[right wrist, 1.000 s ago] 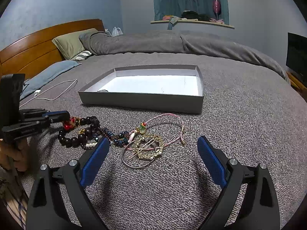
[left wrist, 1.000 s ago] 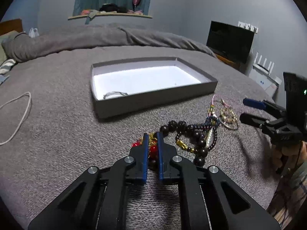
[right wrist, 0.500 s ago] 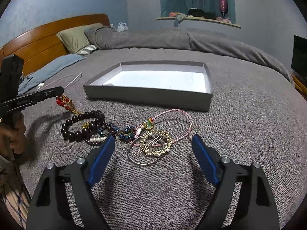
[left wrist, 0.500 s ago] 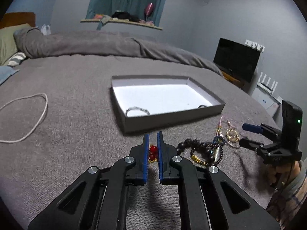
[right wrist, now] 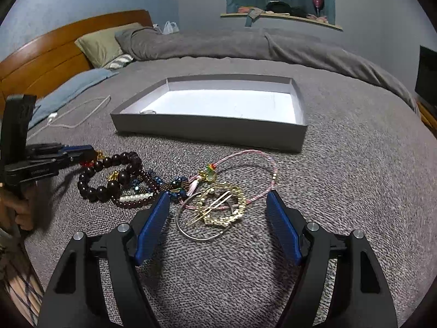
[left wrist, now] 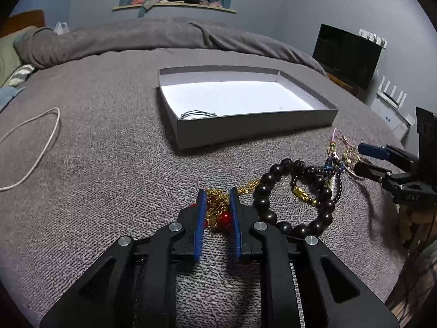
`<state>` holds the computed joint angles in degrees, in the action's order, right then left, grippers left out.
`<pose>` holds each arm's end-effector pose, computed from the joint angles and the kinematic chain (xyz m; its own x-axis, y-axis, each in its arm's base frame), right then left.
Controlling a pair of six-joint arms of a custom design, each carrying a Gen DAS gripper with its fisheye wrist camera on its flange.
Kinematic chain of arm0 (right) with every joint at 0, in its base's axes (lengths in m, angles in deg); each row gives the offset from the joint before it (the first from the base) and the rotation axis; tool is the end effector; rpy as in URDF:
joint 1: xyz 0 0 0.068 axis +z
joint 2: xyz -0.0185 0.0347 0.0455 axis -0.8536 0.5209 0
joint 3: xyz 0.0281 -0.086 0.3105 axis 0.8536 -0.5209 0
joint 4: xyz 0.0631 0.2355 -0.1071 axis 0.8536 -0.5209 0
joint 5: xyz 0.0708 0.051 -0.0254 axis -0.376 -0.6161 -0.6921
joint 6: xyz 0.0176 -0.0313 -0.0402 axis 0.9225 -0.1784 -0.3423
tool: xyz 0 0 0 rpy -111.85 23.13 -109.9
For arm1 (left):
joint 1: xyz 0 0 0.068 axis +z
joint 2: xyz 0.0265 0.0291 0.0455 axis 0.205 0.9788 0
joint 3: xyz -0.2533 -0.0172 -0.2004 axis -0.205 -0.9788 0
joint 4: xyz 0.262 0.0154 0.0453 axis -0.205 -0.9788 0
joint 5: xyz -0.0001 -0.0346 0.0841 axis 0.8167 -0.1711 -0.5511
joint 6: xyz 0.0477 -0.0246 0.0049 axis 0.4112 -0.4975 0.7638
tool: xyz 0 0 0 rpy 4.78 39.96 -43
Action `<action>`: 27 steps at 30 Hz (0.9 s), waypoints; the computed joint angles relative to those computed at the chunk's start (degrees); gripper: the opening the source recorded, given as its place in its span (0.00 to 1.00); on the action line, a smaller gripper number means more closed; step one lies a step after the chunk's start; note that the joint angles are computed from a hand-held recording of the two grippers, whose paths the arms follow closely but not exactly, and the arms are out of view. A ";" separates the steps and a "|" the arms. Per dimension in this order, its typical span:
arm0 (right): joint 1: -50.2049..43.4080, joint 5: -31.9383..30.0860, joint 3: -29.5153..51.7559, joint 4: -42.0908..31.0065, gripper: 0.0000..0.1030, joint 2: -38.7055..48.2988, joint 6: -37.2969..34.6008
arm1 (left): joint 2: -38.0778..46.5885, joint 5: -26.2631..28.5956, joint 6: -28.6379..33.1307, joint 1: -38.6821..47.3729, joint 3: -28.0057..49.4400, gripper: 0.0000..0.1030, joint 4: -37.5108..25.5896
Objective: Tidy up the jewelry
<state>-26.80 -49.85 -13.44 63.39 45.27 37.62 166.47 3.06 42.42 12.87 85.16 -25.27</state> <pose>0.2678 0.1575 0.0461 -0.6435 -0.1031 -0.7585 -0.2276 0.9719 0.0609 0.3620 -0.0094 0.0409 -0.6550 0.2452 -0.7148 0.4825 0.8637 -0.1458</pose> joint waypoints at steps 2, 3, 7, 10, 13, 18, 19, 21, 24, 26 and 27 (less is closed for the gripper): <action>0.19 0.07 1.45 -2.25 0.56 0.41 -0.30 | 0.05 -0.37 0.53 -0.18 0.14 0.24 -0.44; -0.03 -0.28 2.03 -3.26 0.52 0.58 -0.17 | 0.12 -0.56 0.63 -0.24 0.22 0.26 -0.58; -0.97 -1.83 1.63 -2.18 0.46 0.92 0.35 | 0.20 -1.14 1.37 -0.58 0.59 0.30 -1.57; -1.11 -2.05 0.70 -0.38 0.45 0.84 0.50 | 0.18 -1.17 1.64 -0.51 0.81 0.31 -2.16; -1.32 -1.91 -0.56 1.47 0.45 0.42 0.54 | 0.09 -1.59 2.64 -0.76 0.70 0.30 -2.39; -3.04 -4.70 -3.36 7.02 0.45 -0.29 1.67 | -0.56 -0.62 3.15 -0.11 -0.60 0.14 -0.42; -3.74 -6.12 -3.88 8.11 0.45 -0.41 2.27 | -0.72 -0.46 3.07 0.05 -0.87 0.12 0.08; -5.73 -9.18 -5.04 10.42 0.45 -0.63 3.72 | -1.31 0.38 2.66 0.55 -1.55 0.12 1.28; -7.98 -12.02 -6.01 11.49 0.45 -1.13 5.01 | -1.88 1.41 1.93 1.06 -2.40 0.12 2.98; -8.76 -12.16 -6.21 11.30 0.45 -1.17 5.32 | -2.17 2.55 0.96 1.48 -2.73 0.12 3.92; -8.94 -12.11 -6.22 11.11 0.45 -1.16 5.29 | -2.43 3.46 0.51 1.73 -2.87 0.12 4.24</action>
